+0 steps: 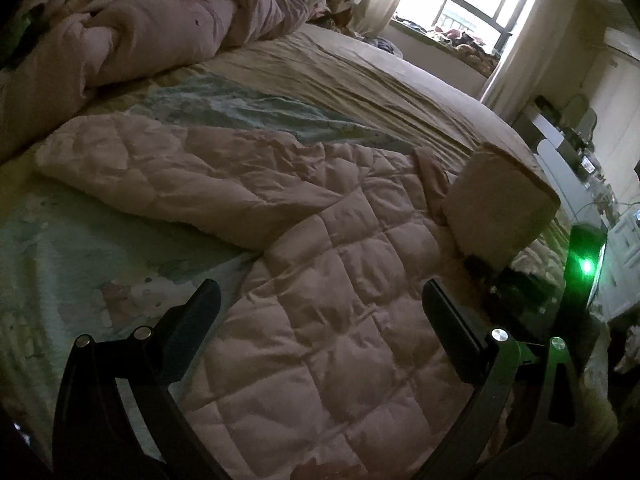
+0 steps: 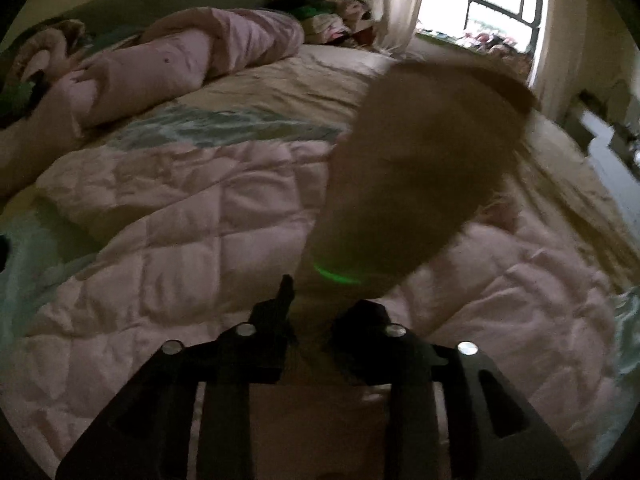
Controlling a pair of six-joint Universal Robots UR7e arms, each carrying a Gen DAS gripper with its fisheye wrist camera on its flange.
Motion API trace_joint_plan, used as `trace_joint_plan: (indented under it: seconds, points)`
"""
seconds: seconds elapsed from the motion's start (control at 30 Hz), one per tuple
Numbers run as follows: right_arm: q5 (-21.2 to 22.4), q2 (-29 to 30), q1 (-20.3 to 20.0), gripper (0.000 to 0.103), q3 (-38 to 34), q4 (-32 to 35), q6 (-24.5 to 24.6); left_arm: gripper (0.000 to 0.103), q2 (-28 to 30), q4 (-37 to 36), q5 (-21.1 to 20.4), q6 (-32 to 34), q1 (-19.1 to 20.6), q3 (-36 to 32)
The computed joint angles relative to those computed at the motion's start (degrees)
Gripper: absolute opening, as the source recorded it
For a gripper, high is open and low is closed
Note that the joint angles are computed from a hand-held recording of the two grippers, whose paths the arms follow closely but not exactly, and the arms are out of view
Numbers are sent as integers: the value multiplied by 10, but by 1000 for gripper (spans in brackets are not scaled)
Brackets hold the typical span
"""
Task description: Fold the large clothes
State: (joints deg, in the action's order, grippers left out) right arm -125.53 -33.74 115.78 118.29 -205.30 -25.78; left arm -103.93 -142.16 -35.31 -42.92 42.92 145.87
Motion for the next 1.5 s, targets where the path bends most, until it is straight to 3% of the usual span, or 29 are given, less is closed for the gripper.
trace_joint_plan:
  seconds: [0.17, 0.27, 0.4, 0.57, 0.67, 0.87, 0.93, 1.0, 1.07, 1.13, 1.23, 1.5]
  points:
    - [37, -4, 3, 46, 13, 11, -3, 94, 17, -34, -16, 18, 16, -3]
    - [38, 3, 12, 57, 14, 17, -7, 94, 19, -62, -33, 25, 29, -2]
    - [85, -14, 7, 60, 33, 36, 25, 94, 17, -119, -79, 43, 50, 1]
    - [144, -76, -6, 63, 82, 27, 62, 94, 51, -144, -100, 67, 60, -14]
    - [142, -110, -11, 64, 111, 5, 66, 94, 95, -175, -128, 95, 75, -32]
    - [83, -184, -33, 64, 173, -39, 57, 94, 208, -265, -202, 147, 125, -83]
    - [58, -210, -43, 66, 196, -54, 59, 93, 235, -269, -198, 149, 133, -98]
    - [40, -243, -58, 70, 230, -69, 69, 85, 262, -260, -191, 152, 139, -114]
    - [30, -270, -75, 70, 259, -78, 70, 62, 277, -251, -176, 154, 137, -120]
    - [15, -288, -86, 70, 277, -87, 65, 49, 291, -232, -129, 167, 121, -121]
    - [-5, -313, -108, 70, 299, -98, 67, 3, 296, -223, -84, 207, 99, -117]
    - [-19, -313, -112, 70, 275, -129, 60, 4, 222, -264, -43, 278, 44, -87]
